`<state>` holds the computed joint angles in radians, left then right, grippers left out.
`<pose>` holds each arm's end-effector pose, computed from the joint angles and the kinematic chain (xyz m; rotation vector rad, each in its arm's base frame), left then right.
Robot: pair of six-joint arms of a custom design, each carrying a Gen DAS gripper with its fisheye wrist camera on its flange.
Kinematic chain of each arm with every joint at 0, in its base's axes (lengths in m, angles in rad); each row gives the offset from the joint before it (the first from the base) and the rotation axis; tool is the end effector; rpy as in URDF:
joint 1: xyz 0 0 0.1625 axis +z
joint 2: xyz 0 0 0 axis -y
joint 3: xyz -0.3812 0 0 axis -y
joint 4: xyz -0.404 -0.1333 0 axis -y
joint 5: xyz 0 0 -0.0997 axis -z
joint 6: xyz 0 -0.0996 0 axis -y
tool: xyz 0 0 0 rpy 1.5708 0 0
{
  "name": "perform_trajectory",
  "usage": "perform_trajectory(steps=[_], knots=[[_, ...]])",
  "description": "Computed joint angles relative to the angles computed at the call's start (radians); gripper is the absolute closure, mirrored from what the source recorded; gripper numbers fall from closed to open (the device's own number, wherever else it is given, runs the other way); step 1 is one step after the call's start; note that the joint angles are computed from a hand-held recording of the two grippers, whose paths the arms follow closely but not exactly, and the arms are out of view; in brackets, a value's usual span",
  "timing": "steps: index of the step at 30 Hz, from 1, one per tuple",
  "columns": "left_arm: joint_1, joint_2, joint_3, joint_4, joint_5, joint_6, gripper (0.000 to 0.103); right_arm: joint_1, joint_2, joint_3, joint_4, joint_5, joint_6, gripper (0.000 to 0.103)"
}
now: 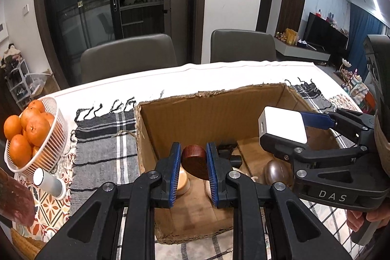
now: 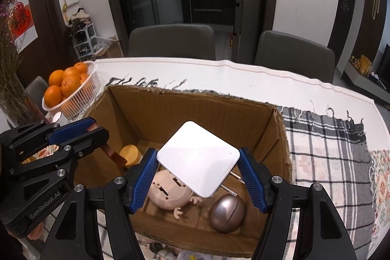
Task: Organize rigid objects
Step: 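Open both tools over the box, dropping the comb and charger inside, then withdraw both tools from the box toward the keys and tin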
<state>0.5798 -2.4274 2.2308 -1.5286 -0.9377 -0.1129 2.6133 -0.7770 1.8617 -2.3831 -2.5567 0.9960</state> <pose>-0.0779 -0.2808 0.4271 1.0506 2.3928 -0.6208 0.4932 -0.2297 -0.0072 0.2192 -2.2589 0.8730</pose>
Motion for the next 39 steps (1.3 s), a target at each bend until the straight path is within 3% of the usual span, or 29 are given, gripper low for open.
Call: perform_trajectory(steps=[2,4,12,15,23,28,34,39], knots=[[0.013,0.005,-0.001,-0.005,-0.005,0.006,0.078,-0.003,0.003,-0.001,0.000,0.004,-0.004,0.034],[0.013,0.003,-0.003,0.000,-0.008,-0.002,0.063,-0.001,0.005,-0.012,0.029,-0.003,0.009,0.032],[-0.062,-0.050,-0.010,0.080,0.034,-0.082,0.061,0.027,0.001,-0.017,0.052,-0.030,0.033,0.032],[-0.102,-0.074,-0.015,0.129,0.051,-0.131,0.054,0.045,-0.003,-0.016,0.062,-0.049,0.050,0.032],[-0.221,-0.135,-0.040,0.293,0.080,-0.266,0.047,0.093,-0.009,-0.029,0.132,-0.085,0.110,0.032],[-0.357,-0.183,-0.073,0.471,0.101,-0.421,0.047,0.132,-0.013,-0.040,0.197,-0.107,0.165,0.032],[-0.592,-0.233,-0.129,0.783,0.097,-0.694,0.046,0.174,-0.019,-0.053,0.304,-0.132,0.255,0.032],[-0.844,-0.270,-0.178,1.077,0.021,-1.005,0.046,0.203,-0.025,-0.055,0.375,-0.126,0.297,0.032]])
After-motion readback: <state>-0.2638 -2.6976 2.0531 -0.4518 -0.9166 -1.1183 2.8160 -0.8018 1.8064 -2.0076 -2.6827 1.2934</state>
